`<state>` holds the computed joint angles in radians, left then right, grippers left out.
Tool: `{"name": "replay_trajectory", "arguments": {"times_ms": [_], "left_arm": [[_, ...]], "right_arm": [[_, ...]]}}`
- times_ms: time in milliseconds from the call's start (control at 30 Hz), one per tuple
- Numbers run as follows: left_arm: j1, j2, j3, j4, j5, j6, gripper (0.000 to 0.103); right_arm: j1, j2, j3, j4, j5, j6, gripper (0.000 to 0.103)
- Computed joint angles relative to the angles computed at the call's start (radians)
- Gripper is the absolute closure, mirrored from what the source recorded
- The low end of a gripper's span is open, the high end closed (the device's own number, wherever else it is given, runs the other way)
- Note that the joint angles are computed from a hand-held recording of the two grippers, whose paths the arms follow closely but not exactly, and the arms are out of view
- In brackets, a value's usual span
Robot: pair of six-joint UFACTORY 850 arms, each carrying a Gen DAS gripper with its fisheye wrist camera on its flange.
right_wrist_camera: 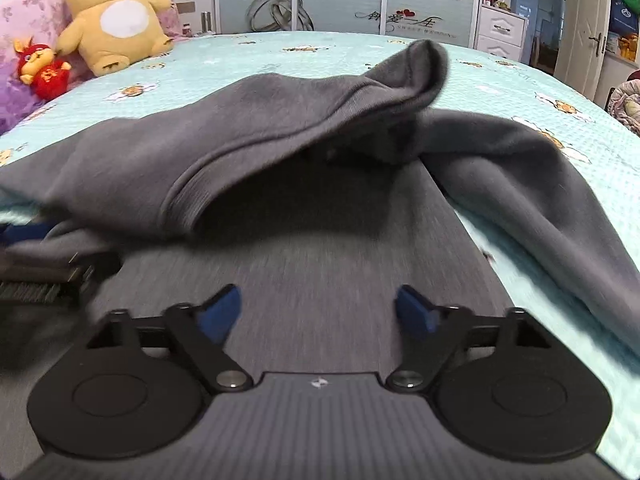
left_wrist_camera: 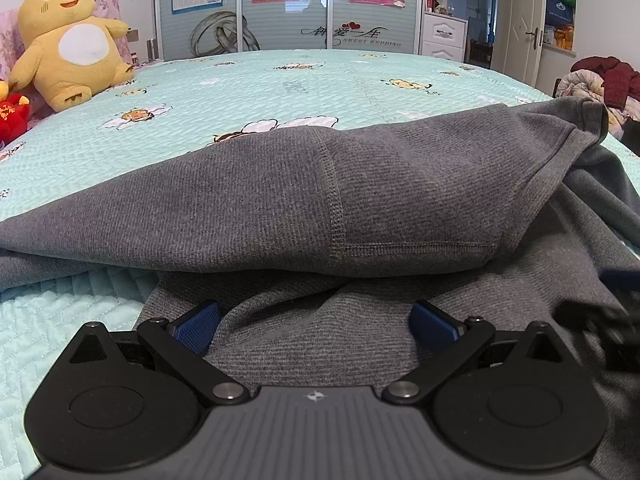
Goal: Fold clothes
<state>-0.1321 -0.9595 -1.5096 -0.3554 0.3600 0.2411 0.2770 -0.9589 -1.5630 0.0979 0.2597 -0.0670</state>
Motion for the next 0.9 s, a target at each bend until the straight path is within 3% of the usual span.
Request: {"name": "replay_trajectory", "arguments": {"times_ms": [100,300,467,533,567,633,700,767,900], "left_arm": [[0.0,-0.001,-0.001,0.002,0.0,-0.002,0.0],[0.0,-0.002,-0.002,0.006,0.002,-0.008,0.0],[-0.002,-0.001,-0.001,-0.005,0.003,0.004,0.0],[0.0,0.0,-0.004,0.001,-0.007,-0.001,0.0],[0.003,0.001,-0.006,0.016,-0.017,-0.012,0.0],[0.011,0.011,-0.001,0.073,-0.035,-0.046,0.0],[0.018,0.023,0.013,0.123,-0.029,-0.073,0.002],[0.019,0.031,0.036,0.067,0.015,0.003,0.003],[0.035,0.048,0.057,0.122,-0.011,-0.086,0.006]], "right_arm": [[0.006,0.051,0.094,0.002,0.054,-0.001,0.042],[0.025,0.107,0.194,0.074,0.11,-0.071,0.052],[0.015,0.051,0.063,0.067,0.011,-0.015,0.047],[0.011,-0.004,-0.044,0.083,-0.05,-0.017,0.037],[0.011,-0.035,-0.1,0.125,-0.076,-0.05,0.032],[0.011,-0.096,-0.21,0.221,-0.125,-0.127,0.031],[0.014,-0.118,-0.253,0.171,-0.134,-0.049,0.03],[0.019,-0.125,-0.266,0.049,-0.127,0.076,0.03],[0.031,-0.13,-0.267,-0.051,-0.1,0.139,0.031]]}}
